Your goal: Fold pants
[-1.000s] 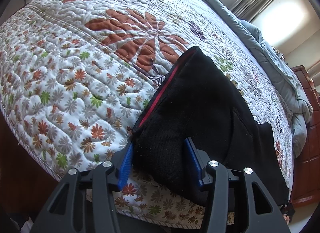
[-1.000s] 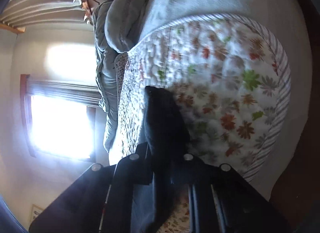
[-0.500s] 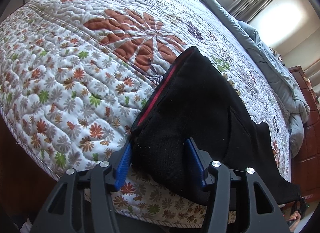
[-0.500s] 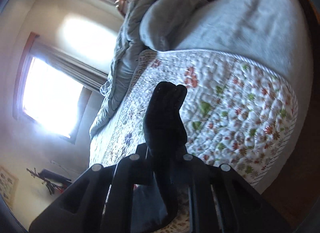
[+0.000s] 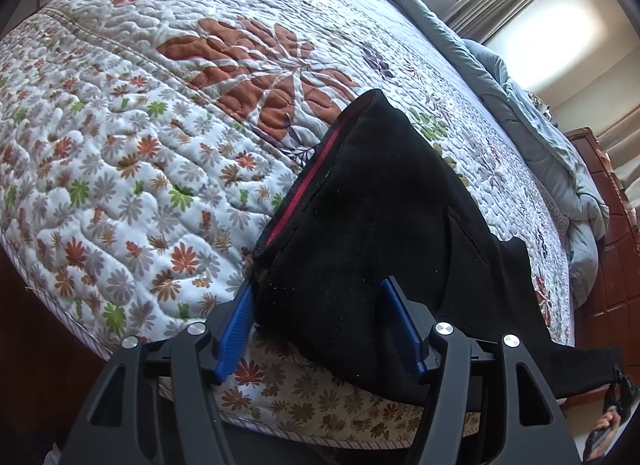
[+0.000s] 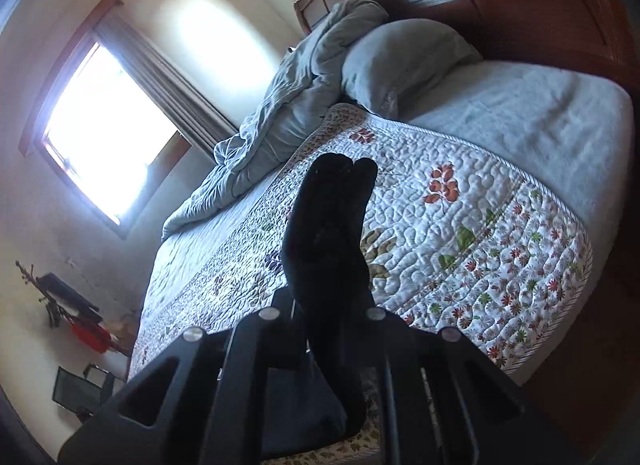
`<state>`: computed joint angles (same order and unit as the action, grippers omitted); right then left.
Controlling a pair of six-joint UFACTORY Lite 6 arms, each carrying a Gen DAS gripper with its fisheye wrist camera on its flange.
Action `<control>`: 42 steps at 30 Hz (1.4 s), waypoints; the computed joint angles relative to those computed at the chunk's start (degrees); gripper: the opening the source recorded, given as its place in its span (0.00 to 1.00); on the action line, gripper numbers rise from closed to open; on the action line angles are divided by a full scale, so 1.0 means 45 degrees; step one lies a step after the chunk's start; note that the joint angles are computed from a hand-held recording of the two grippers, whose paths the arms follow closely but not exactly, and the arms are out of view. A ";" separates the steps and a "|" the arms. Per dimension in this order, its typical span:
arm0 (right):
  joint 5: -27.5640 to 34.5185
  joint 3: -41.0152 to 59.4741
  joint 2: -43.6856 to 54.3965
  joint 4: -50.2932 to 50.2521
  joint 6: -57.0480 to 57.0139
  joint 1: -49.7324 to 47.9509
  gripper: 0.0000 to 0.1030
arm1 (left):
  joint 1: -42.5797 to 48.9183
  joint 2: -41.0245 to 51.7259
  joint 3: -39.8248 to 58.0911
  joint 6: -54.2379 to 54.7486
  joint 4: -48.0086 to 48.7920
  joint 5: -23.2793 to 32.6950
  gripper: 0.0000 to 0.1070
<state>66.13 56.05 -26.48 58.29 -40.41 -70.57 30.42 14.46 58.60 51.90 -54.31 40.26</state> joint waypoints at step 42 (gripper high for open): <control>-0.4186 0.3524 -0.1749 -1.2079 1.2366 1.3013 0.10 | -0.0338 -0.0318 -0.0058 -0.0242 0.0269 0.0173 0.65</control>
<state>47.29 71.91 -34.35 3.93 15.23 -12.01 28.90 13.03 58.34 50.81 -53.10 41.03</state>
